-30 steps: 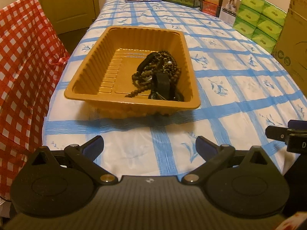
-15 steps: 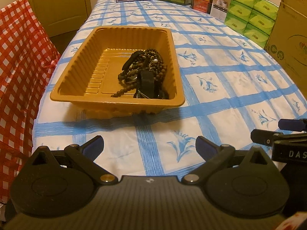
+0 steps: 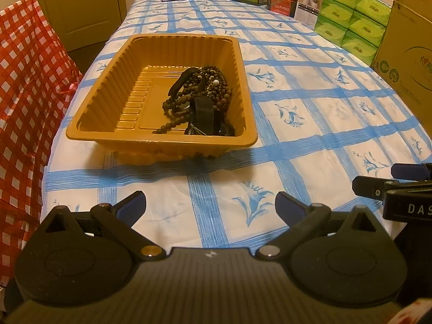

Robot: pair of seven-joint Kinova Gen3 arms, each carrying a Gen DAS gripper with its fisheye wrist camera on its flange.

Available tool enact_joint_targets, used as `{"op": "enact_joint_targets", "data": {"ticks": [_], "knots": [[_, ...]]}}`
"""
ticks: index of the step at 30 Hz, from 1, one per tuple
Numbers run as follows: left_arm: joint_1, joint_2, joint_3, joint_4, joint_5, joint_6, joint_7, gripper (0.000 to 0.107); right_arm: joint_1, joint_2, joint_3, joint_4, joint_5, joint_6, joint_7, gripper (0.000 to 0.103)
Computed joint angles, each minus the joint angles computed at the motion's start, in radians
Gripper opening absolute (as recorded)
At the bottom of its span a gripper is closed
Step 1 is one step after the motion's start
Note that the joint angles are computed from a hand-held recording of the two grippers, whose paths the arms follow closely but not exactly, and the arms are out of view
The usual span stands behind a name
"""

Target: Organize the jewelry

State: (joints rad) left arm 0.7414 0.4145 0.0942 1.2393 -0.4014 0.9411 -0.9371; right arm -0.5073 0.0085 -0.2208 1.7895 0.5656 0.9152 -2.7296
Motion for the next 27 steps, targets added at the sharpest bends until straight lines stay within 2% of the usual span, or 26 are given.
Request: {"op": "enact_joint_targets", "data": {"ticks": [27], "knots": [[0.0,0.002,-0.001,-0.006,0.001,-0.005,-0.001,0.102,-0.005,0.008,0.004,-0.009,0.004,0.002,-0.003,0.078]]}}
